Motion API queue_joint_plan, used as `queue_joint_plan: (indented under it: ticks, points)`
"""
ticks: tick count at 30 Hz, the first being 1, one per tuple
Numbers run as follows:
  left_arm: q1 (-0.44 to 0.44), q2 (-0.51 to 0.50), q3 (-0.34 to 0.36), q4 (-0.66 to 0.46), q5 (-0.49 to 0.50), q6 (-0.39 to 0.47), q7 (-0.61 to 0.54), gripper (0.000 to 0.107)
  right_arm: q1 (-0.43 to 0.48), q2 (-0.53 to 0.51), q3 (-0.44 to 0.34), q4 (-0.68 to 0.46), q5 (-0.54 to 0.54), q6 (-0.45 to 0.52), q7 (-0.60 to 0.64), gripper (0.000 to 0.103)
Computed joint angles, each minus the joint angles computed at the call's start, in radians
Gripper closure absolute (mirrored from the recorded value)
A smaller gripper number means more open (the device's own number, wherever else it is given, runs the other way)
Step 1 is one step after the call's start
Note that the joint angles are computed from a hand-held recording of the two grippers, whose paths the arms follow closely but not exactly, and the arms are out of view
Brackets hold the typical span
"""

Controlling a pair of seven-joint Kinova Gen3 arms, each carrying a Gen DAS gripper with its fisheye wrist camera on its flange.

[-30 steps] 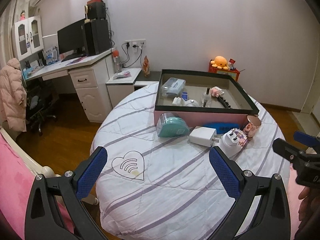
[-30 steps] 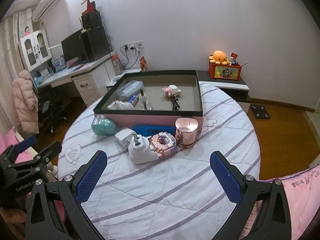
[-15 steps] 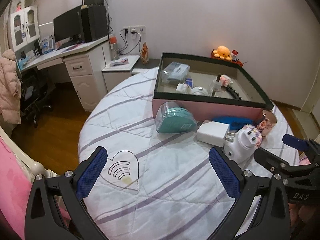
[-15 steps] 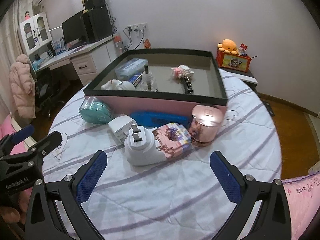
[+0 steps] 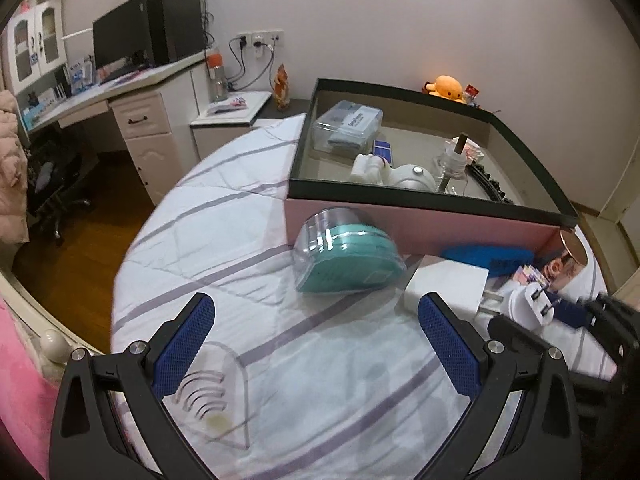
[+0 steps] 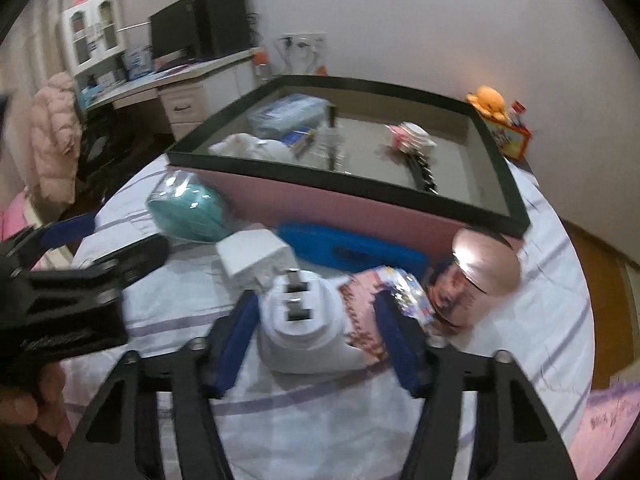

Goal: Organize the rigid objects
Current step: 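Grasp the teal round container with left tool while right tool grasps the white plug adapter, then carry both held items over the tray and open both tools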

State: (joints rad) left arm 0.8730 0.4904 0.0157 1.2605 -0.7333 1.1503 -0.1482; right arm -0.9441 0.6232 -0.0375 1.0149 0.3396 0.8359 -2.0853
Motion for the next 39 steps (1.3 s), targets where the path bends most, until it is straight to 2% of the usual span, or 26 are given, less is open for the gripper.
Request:
queue_joint_plan:
  ticks: [9, 11, 12, 18, 29, 39]
  points:
    - [-0.045, 0.085, -0.026, -0.096, 0.044, -0.017, -0.077, 0.006, 0.031, -0.001, -0.025, 0.002, -0.042, -0.019, 0.033, 0.063]
    - [-0.064, 0.063, -0.031, -0.049, 0.064, -0.09, -0.052, 0.017, 0.041, 0.0, -0.03, -0.001, -0.058, -0.023, 0.044, 0.063]
    - [-0.081, 0.055, -0.02, -0.038, 0.087, -0.116, -0.06, 0.034, 0.046, -0.002, -0.033, 0.003, -0.066, -0.028, 0.049, 0.064]
    - [-0.057, 0.032, -0.042, 0.006, 0.081, -0.148, -0.03, 0.034, 0.061, -0.008, -0.036, 0.013, -0.097, -0.044, 0.061, 0.064]
    - [-0.003, -0.04, -0.019, 0.069, -0.004, -0.089, 0.052, 0.034, 0.062, -0.052, -0.033, 0.065, -0.101, -0.096, 0.039, 0.064]
    - [0.001, -0.093, 0.023, 0.062, -0.098, -0.046, 0.057, 0.034, 0.075, -0.105, -0.035, 0.09, -0.087, -0.157, 0.027, 0.064]
